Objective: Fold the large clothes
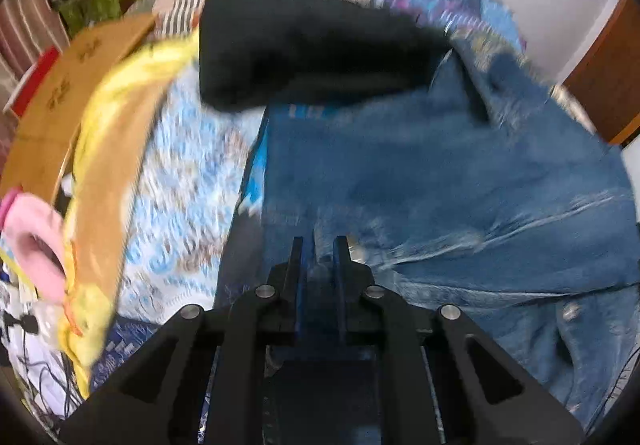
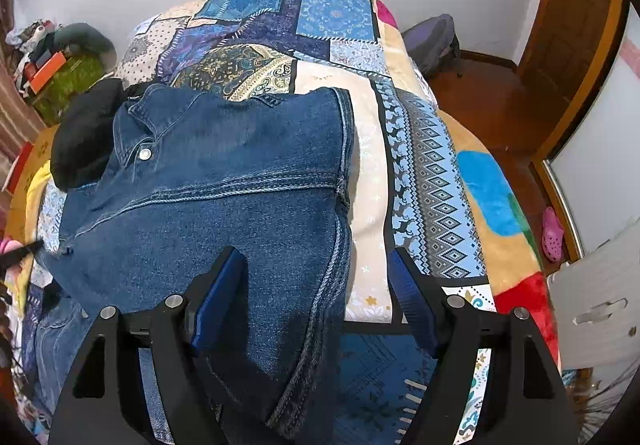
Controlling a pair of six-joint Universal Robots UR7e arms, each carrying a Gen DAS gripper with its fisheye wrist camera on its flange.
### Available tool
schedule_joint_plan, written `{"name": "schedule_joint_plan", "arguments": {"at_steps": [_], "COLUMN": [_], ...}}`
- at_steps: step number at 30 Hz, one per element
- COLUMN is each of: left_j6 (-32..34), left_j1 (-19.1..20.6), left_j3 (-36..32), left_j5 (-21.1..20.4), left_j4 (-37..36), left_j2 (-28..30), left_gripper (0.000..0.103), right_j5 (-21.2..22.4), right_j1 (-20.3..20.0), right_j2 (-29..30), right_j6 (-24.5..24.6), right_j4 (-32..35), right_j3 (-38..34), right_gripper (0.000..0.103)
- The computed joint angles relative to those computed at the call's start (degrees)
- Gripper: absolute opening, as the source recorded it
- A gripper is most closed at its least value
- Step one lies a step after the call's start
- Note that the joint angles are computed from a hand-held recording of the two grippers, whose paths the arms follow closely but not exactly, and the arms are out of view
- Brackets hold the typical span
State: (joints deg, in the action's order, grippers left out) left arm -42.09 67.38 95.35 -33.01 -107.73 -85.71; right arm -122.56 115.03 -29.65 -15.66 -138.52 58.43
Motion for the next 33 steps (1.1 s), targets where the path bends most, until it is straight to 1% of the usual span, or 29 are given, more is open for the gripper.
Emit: {"name": "schedule_joint_plan", "arguments": {"at_steps": [2, 4, 6, 8, 10, 11, 12, 13, 14, 15, 17, 18, 20, 21, 25, 28, 30, 33], "left_j6": [-2.88, -4.04, -4.00, -3.67, -2.74, -2.21, -1.34, -0.07, 1.37, 2.81, 5.28, 5.19, 6.34, 7.35, 7.98, 8.13, 8.06, 8.95], "left_j1": [0.91, 1.74, 2.18, 2.11, 2.00, 1.96, 1.93, 2.22, 2.57, 2.87, 3.86, 4.13, 5.32, 6.42, 9.42, 11.80, 12.80, 13.75], "left_j3": [-0.54, -0.98, -1.03, -1.08, -1.74, -2.08, -2.58, -3.03, -3.72, -4.13, -5.73, -6.91, -8.90, -10.05, -12.09, -13.32, -14.28, -15.34], "left_j5": [0.54, -0.71, -1.72, -1.42, -0.60, -0.08, 0.65, 1.05, 1.34, 1.49, 0.85, 0.45, -1.42, -2.99, -7.17, -10.41, -11.14, -11.46], "left_j4": [5.82, 8.32, 8.20, 7.32, 6.02, 5.32, 4.19, 2.70, 0.95, -0.90, -3.33, -2.88, -3.51, -4.06, -5.42, -7.21, -7.35, -7.96], "left_j2": [0.49, 0.50, 0.07, -0.61, -1.05, -1.16, -1.26, -1.19, -0.77, -0.60, 0.27, 0.97, 2.27, 3.12, 5.32, 6.97, 8.12, 9.68], "left_gripper": [0.012, 0.012, 0.012, 0.012, 0.016, 0.022, 0.031, 0.036, 0.044, 0.047, 0.047, 0.047, 0.047, 0.047, 0.047, 0.047, 0.047, 0.048], "right_j5": [1.26, 2.61, 3.97, 4.73, 5.37, 5.71, 6.08, 6.45, 6.78, 7.22, 8.31, 9.13, 10.56, 11.10, 14.37, 17.51, 19.47, 19.02], "right_j1": [-0.43, -0.80, -1.16, -1.26, -1.31, -1.31, -1.35, -1.41, -1.46, -1.56, -1.87, -2.12, -2.64, -2.90, -4.51, -6.02, -6.71, -6.36], "right_j2": [-0.32, -0.36, -0.45, -0.35, 0.02, 0.27, 0.53, 0.90, 1.22, 1.68, 2.82, 3.49, 5.07, 6.07, 11.05, 16.24, 19.35, 21.59], "right_j6": [1.40, 3.06, 4.39, 4.99, 5.19, 5.31, 5.41, 5.55, 5.67, 5.87, 6.42, 6.96, 8.19, 8.97, 13.07, 16.94, 18.37, 16.94], "right_j4": [1.82, 3.93, 5.77, 6.38, 6.83, 7.10, 7.41, 7.84, 8.13, 8.70, 10.19, 11.25, 13.76, 15.41, 24.40, 32.39, 36.54, 37.04], "right_j3": [-0.45, -1.29, -2.17, -2.91, -4.16, -4.99, -5.92, -7.05, -7.89, -9.16, -11.96, -13.62, -17.14, -19.23, -29.30, -39.01, -44.86, -48.53], "right_gripper": [0.073, 0.073, 0.073, 0.073, 0.073, 0.073, 0.073, 0.073, 0.073, 0.073, 0.073, 0.073, 0.073, 0.073, 0.073, 0.073, 0.074, 0.076]}}
